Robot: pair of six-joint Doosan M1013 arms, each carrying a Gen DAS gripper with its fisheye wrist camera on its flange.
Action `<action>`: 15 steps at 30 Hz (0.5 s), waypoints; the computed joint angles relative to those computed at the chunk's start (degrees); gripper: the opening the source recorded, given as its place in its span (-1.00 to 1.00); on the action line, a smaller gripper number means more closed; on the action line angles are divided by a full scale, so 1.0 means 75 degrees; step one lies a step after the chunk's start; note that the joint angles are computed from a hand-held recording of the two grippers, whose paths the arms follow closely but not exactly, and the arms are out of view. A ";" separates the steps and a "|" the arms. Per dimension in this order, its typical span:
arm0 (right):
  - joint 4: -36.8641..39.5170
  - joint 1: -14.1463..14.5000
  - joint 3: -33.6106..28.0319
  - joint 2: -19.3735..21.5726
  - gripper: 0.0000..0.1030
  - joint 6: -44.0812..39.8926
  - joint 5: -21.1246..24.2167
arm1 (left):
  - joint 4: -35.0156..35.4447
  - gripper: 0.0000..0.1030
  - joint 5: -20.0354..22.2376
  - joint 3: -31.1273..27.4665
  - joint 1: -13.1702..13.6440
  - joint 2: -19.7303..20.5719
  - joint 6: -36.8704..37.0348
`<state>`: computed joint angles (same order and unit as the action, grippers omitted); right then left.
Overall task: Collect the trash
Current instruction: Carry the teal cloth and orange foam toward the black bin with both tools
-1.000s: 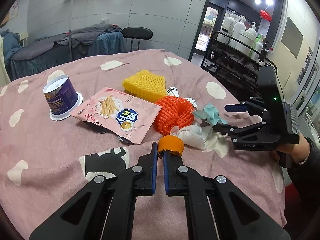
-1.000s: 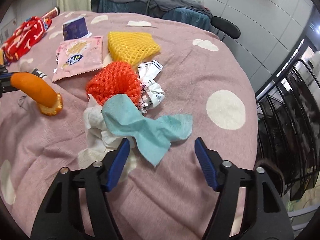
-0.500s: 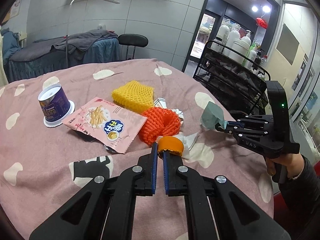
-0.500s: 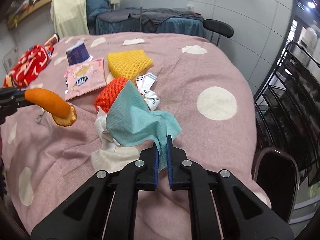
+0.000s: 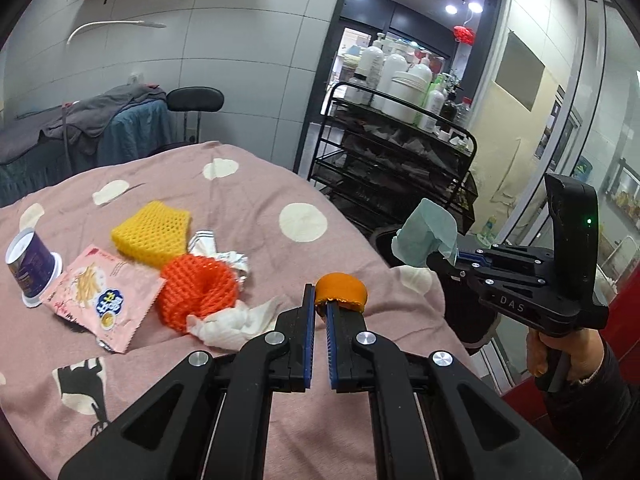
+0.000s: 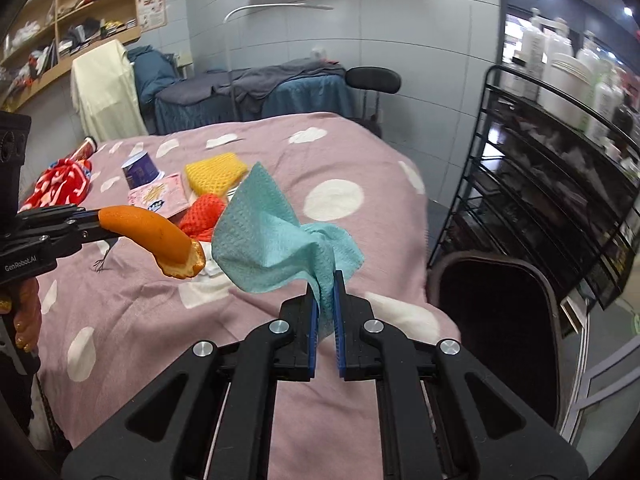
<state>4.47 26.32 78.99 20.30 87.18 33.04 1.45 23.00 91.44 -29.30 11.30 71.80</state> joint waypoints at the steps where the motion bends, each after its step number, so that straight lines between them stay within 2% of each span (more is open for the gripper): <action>1: -0.0117 -0.0042 0.0103 -0.0082 -0.84 0.0179 -0.0044 | -0.0125 -0.88 -0.0007 -0.0072 -0.0045 0.0055 0.0186; 6: -0.0693 -0.0264 0.0562 -0.0397 -0.84 0.1034 -0.0153 | -0.0849 -0.88 0.0018 -0.0435 -0.0210 0.0331 0.1117; 15: -0.1385 -0.0691 0.1010 -0.0507 -0.84 0.2523 0.0100 | -0.1610 -0.88 0.0307 -0.1074 -0.0505 0.0821 0.2247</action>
<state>-5.92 21.13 86.57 16.50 106.10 33.79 -10.62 25.31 83.39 -33.09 17.46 88.66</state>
